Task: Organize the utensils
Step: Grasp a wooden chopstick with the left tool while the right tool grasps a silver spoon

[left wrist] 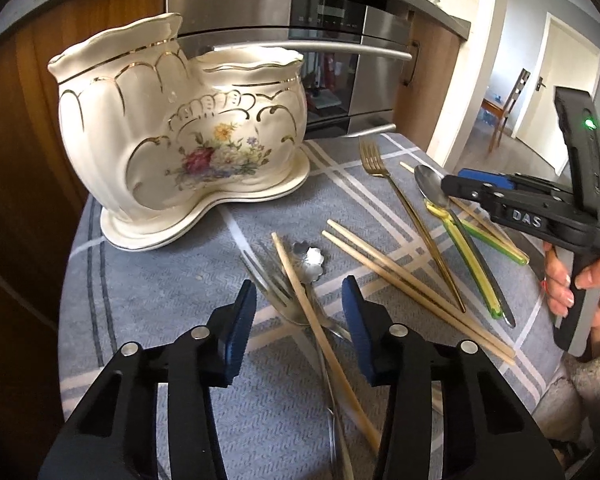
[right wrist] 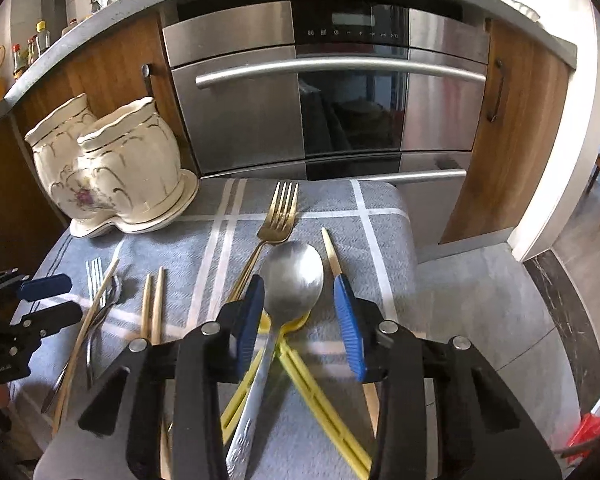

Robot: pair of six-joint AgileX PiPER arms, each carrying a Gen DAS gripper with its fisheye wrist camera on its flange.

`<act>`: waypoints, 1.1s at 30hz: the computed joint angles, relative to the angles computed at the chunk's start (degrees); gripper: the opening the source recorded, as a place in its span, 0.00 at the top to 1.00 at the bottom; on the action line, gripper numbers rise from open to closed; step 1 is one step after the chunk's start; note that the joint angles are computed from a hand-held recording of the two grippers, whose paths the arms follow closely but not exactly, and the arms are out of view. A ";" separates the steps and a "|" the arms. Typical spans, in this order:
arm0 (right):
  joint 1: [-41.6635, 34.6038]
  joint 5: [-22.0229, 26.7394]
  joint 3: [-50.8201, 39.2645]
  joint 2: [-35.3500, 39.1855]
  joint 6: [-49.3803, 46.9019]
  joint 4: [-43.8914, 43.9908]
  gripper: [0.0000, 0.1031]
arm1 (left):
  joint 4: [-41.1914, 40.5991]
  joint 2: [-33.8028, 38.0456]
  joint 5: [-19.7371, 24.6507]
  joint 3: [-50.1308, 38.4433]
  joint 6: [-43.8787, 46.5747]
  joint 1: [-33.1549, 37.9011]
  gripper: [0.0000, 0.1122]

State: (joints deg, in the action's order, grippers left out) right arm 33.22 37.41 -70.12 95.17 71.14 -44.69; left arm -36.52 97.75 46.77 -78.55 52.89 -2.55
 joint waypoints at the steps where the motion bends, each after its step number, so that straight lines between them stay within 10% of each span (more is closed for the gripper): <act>1: -0.80 -0.57 -0.31 0.49 -0.95 1.00 0.65 | 0.22 0.16 0.04 -0.18 -0.21 -0.21 0.61; 9: -8.55 -9.81 -0.11 1.97 -15.76 20.64 0.66 | 2.62 2.22 0.71 -2.03 -3.20 -1.38 0.66; 11: -8.84 -11.09 0.54 1.61 -14.99 20.69 0.86 | 3.58 2.55 0.80 -2.42 -4.14 -1.67 0.69; 33: -0.57 -11.01 7.83 -9.18 6.87 0.79 0.98 | 4.99 2.39 -2.87 -1.34 -5.74 -2.45 0.95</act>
State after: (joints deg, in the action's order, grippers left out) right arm 32.65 26.40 -62.29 86.00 78.01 -43.91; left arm -31.53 100.13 43.90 -79.89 47.15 -5.00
